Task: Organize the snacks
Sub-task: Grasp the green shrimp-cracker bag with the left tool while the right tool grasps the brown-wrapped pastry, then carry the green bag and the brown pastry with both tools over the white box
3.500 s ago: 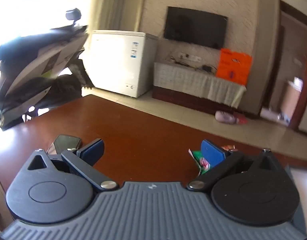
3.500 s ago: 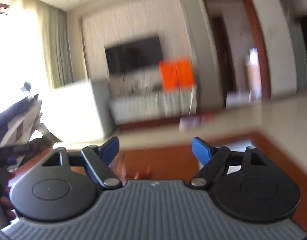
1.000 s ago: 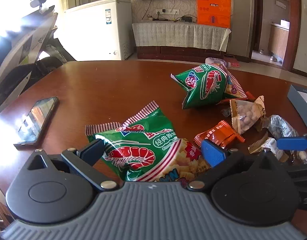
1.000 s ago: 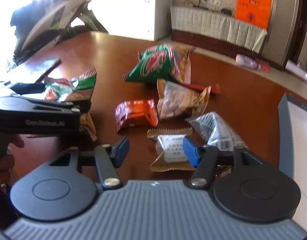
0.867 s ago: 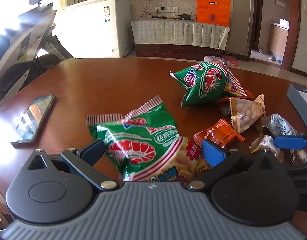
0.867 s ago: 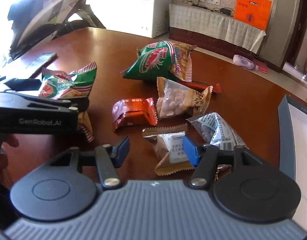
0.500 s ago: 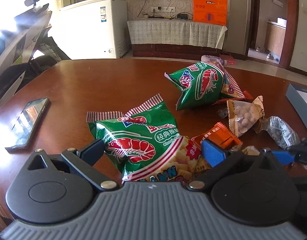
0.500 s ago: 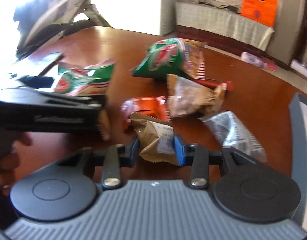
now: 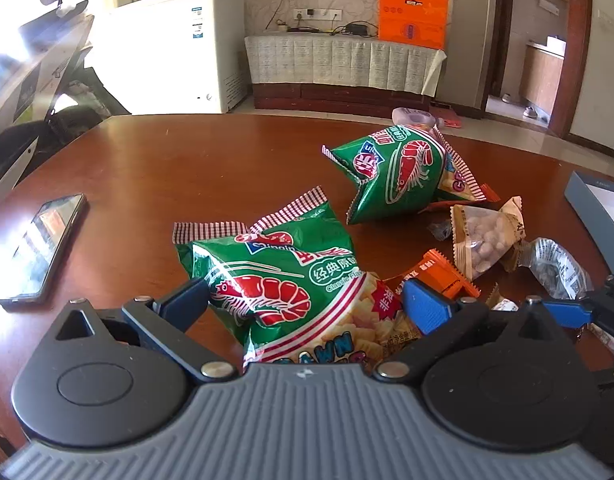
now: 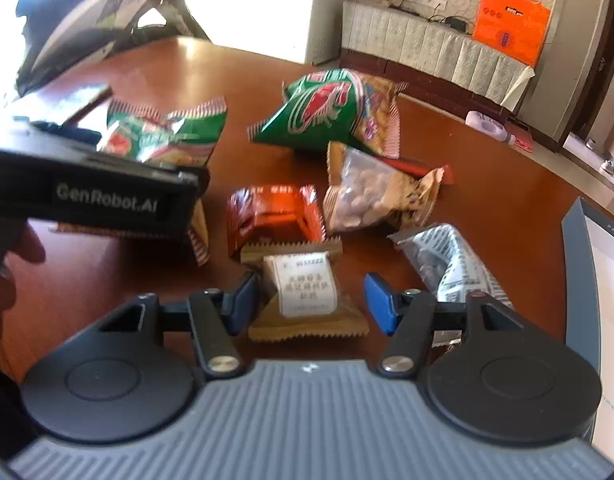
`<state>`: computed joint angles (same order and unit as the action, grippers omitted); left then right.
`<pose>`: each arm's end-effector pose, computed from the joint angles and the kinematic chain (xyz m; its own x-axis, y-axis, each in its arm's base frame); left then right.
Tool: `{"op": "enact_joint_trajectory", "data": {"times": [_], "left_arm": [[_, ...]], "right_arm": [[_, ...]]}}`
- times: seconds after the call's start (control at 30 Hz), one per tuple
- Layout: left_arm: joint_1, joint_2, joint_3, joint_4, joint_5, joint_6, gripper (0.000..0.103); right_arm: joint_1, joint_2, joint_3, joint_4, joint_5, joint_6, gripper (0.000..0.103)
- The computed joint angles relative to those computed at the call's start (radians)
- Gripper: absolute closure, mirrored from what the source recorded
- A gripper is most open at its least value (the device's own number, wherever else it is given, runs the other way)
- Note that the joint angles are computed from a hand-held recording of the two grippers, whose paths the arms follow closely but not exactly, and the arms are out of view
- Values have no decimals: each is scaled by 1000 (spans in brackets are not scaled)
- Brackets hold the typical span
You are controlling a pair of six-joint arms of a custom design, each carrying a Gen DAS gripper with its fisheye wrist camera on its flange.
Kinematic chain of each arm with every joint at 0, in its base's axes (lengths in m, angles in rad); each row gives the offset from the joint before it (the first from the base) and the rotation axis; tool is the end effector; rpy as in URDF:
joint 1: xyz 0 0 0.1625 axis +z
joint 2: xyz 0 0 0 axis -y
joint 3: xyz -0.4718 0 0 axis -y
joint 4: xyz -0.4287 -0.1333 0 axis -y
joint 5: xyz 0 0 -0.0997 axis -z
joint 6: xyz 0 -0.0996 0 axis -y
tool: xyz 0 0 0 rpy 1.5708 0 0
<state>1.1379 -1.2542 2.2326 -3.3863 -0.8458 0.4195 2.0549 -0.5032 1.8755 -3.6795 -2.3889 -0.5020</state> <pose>-0.0323 -0.5451 0.2793 -0.6948 0.1260 -0.7081 0.6174 0.6093 -0.4974 0.3410 -0.5183 -0.0137 -0.5645 -0.2141 0.7972 -0.7032 0.6305 -0.3286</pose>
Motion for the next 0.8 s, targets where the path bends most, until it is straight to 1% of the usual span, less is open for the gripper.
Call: {"op": "enact_joint_trajectory", "data": {"times": [0.07,0.1,0.17,0.3,0.4,0.43,0.47,0.5,0.67,0.77,0.8], "left_arm": [[3,-1,-1,1,-8,6,0],[6,-2,-3,6,-15,10,0],[13,-5,-9,27,-32,14,0],[21,-11,-23,75,-58,20,0],[27,-14,-29,92,-76,28,1],[28,-15,-29,96,-81,31,3],[27,-14,-28,94,-80,38,8],[24,-11,-27,87,-71,46,9],[26,-8,-28,86,-76,42,8],[32,-11,-37,135,-70,-9,3],[34,-9,-37,136,-69,-8,3]], "right_arm": [[-5,-13,8,25,22,30,44],[-9,-23,15,38,37,52,50],[-13,-35,24,48,54,84,51],[-11,-47,35,64,64,120,54],[-7,-53,43,63,63,133,55],[-6,-55,46,62,64,136,55],[-5,-59,49,60,66,138,55],[-4,-63,52,60,68,141,55],[-4,-71,62,72,71,149,55],[-5,-64,57,85,57,152,55],[-5,-61,55,87,54,152,55]]}}
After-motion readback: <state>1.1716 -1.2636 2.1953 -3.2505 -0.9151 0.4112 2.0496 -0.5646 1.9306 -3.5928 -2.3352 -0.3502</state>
